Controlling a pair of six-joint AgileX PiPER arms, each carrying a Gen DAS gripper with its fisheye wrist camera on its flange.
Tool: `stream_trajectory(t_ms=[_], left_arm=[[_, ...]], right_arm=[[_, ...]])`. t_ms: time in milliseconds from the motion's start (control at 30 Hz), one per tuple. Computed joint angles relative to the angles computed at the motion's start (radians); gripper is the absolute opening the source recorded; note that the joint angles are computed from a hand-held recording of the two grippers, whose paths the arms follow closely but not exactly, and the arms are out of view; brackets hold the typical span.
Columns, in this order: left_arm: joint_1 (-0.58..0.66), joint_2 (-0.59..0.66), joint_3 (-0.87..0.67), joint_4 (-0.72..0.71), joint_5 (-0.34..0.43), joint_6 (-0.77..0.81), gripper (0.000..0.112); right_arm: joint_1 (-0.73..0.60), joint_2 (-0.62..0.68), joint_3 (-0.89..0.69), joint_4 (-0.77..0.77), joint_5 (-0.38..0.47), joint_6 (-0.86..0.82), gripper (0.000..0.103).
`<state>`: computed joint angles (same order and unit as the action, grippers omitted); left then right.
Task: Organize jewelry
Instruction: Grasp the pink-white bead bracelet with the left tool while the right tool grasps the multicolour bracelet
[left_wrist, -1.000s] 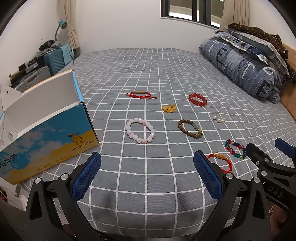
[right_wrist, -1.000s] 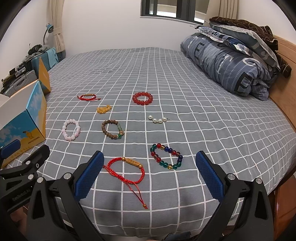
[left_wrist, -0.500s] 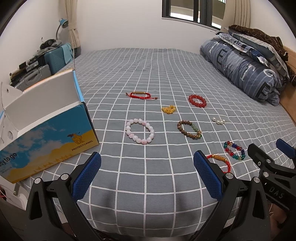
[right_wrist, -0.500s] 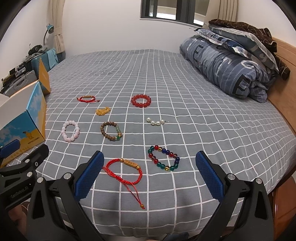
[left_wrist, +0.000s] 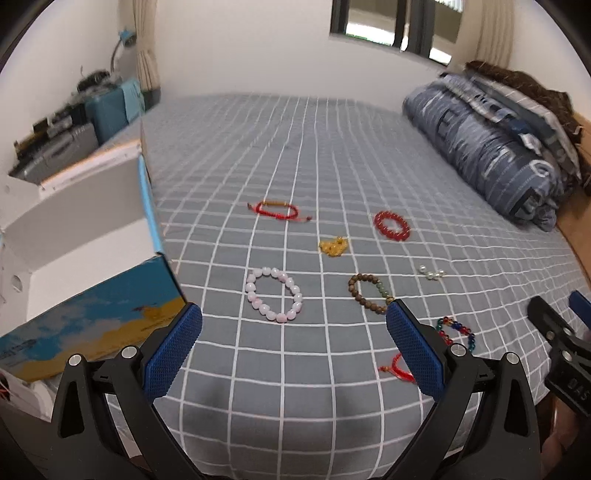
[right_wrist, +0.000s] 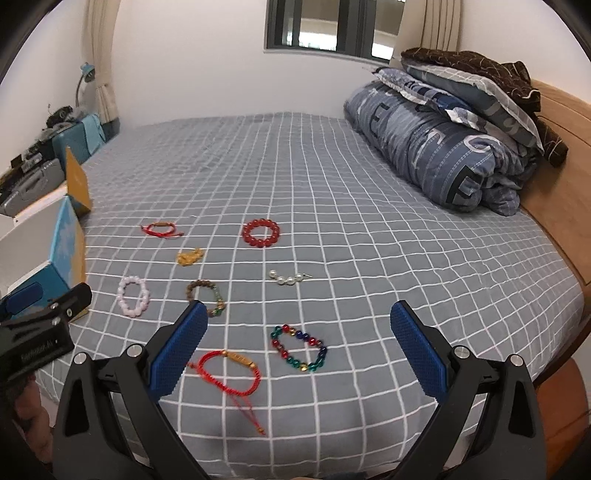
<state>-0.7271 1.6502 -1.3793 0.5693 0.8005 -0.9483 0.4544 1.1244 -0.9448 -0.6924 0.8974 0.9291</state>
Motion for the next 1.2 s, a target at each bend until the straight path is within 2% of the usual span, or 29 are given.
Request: stream_trajectory(t_ms=[133,233,500,667,867,1033,1200], left_arm=[[0.076,0.124,-0.121,-0.128,0.0,0.156,0.097],[0.119,0.244,-0.235,-0.177,0.037,0.231,0.097],[0.179,0.43,-0.345,-0.243,0.028,0.307,0.097],[0.188,0.484,-0.372,-0.222,0.034,0.294,0.097],[0.196,0.515,-0.379,-0.215,0.019,0.299,0.098],[0.196,0.514,-0.376,-0.238,0.01,0.318,0.088],[0.18,0.493,-0.351,-0.236,0.006,0.309,0.063]], right_arm=[[-0.111,0.099,-0.056,0.108,-0.051,-0.156,0.095],[-0.21,0.204,-0.078,0.214,-0.116,-0.276,0.095],[-0.322,0.382,-0.043,0.349,-0.243,-0.408,0.095],[-0.363,0.444,-0.032,0.419,-0.277,-0.483,0.095],[-0.39,0.491,-0.038,0.502,-0.28,-0.562,0.088],[-0.395,0.499,-0.044,0.536,-0.27,-0.598,0.076],[-0.388,0.502,-0.048,0.524,-0.264,-0.571,0.051]])
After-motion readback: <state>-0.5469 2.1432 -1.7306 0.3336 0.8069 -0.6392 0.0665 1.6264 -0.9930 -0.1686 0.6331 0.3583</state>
